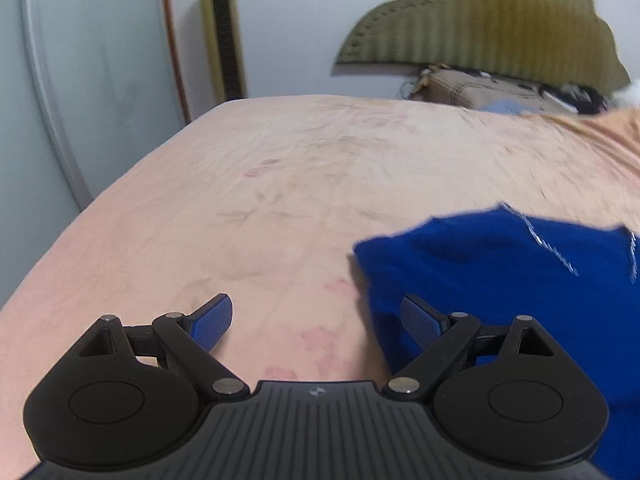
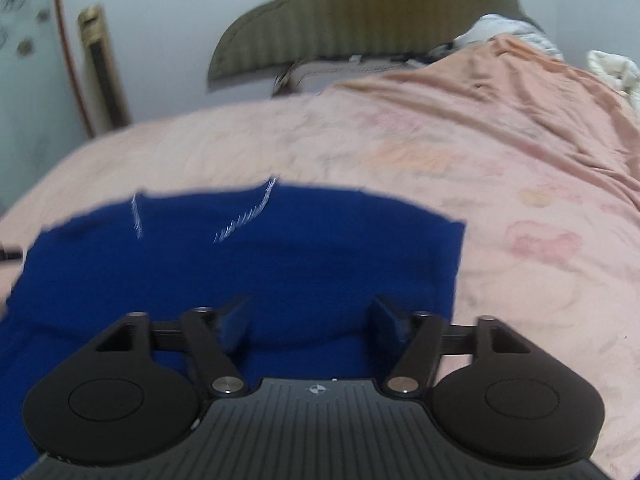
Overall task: Fold small clothes
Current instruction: 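Withdraw the open left gripper from the folded sleeves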
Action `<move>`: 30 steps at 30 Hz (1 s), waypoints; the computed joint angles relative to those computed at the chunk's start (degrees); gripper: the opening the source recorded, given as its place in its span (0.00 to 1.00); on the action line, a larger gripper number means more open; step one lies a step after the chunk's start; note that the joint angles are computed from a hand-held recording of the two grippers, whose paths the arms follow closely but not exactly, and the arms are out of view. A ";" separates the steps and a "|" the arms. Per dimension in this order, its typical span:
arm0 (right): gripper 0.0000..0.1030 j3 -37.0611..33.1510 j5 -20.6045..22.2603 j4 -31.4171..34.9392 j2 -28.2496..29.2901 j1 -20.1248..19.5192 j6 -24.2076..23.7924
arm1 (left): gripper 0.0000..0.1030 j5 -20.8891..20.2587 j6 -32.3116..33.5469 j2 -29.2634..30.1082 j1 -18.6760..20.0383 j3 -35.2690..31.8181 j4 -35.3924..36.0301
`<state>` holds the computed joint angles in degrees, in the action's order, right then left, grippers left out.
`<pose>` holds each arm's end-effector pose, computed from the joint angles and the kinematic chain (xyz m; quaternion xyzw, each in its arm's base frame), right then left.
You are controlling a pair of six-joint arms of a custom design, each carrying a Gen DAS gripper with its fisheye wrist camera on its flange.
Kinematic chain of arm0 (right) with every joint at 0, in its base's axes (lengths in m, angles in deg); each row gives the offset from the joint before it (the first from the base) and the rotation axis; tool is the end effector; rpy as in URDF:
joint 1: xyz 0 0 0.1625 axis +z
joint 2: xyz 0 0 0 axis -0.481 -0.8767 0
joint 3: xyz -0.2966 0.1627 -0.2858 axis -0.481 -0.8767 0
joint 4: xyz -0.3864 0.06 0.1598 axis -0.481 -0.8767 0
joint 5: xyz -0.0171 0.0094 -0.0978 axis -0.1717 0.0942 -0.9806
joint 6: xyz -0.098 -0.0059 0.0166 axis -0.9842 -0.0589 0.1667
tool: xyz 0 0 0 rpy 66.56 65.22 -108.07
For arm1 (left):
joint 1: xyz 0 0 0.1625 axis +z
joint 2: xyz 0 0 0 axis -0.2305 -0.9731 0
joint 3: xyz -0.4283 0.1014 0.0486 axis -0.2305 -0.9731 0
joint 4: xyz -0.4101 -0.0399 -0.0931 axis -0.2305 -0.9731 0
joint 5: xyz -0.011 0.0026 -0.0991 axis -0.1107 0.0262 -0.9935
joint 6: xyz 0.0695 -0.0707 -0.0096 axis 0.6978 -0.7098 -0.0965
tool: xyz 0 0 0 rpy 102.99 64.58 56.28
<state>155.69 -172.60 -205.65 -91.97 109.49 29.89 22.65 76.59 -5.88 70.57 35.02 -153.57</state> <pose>-0.0225 -0.7117 0.2997 0.0501 -0.8383 0.4191 0.3451 -0.2746 -0.8235 0.0066 0.1894 0.8262 -0.3738 0.3766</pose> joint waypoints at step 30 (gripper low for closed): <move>0.91 26.24 2.44 -28.61 -3.99 1.99 -5.36 | 0.90 -9.75 -13.30 -11.65 -6.77 30.04 1.97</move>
